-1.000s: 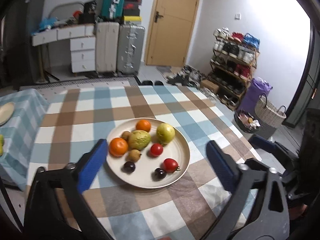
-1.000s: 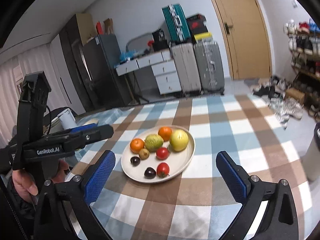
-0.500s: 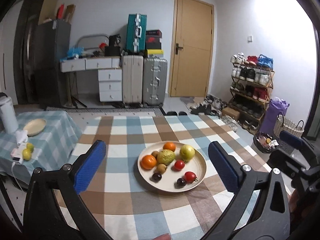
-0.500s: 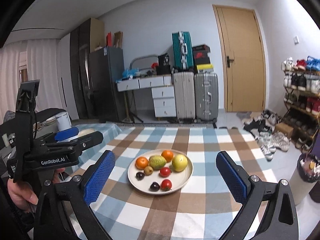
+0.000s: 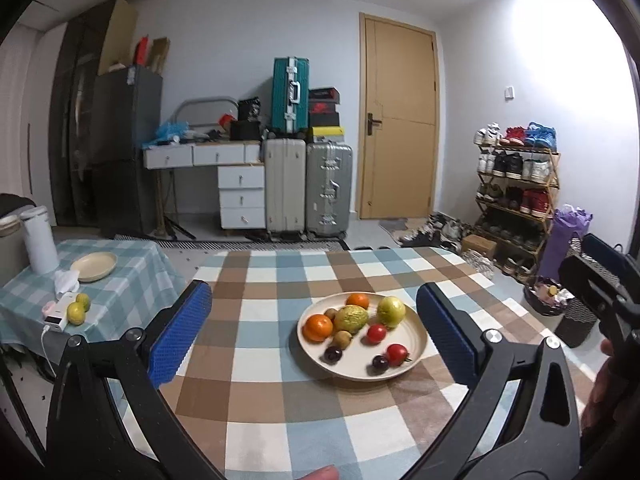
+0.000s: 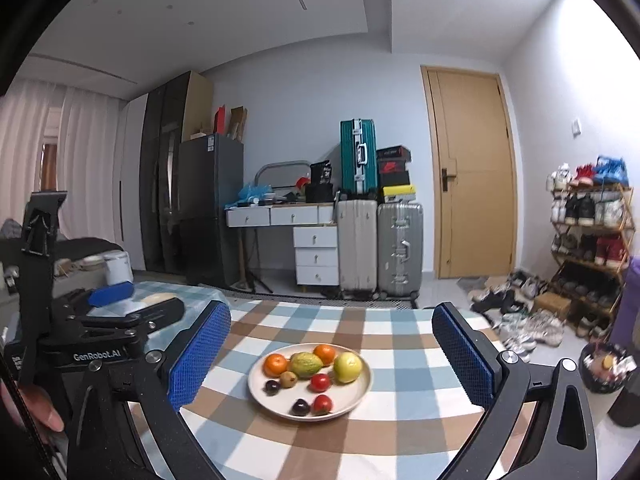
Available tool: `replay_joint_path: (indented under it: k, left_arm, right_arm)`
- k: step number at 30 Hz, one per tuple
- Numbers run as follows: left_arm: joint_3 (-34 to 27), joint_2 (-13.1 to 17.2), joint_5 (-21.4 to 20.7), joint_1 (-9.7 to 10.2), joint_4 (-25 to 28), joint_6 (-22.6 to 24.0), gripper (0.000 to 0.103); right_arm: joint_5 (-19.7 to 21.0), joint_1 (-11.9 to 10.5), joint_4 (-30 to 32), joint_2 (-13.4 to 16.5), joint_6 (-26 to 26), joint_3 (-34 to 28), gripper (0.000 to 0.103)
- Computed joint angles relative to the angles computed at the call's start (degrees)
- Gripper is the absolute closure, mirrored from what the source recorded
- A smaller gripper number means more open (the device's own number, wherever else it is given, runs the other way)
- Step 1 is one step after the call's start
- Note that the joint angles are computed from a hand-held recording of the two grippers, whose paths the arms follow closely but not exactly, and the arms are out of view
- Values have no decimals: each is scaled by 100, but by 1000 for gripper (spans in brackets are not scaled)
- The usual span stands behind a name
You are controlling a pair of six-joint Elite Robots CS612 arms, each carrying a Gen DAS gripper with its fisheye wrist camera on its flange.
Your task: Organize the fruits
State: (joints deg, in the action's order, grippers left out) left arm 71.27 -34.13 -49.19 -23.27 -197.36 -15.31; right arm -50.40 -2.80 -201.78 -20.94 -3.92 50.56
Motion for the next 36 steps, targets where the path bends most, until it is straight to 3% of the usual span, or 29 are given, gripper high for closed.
replay_joint_path:
  k: [5, 12, 18, 36]
  left_arm:
    - [-138, 225, 162, 6, -123, 125, 1]
    - [-444, 531, -56, 146, 196, -126, 1]
    - [-686, 799, -132, 183, 304, -31, 1]
    - [-856, 980, -377, 249, 346, -136, 1]
  right_arm:
    - [-129, -4, 75, 97, -117, -33, 0]
    - [-284, 27, 543, 285, -466, -242, 0]
    - [-266, 40, 935, 465, -604, -468, 0]
    - [-200, 52, 1353, 645, -718, -673, 0]
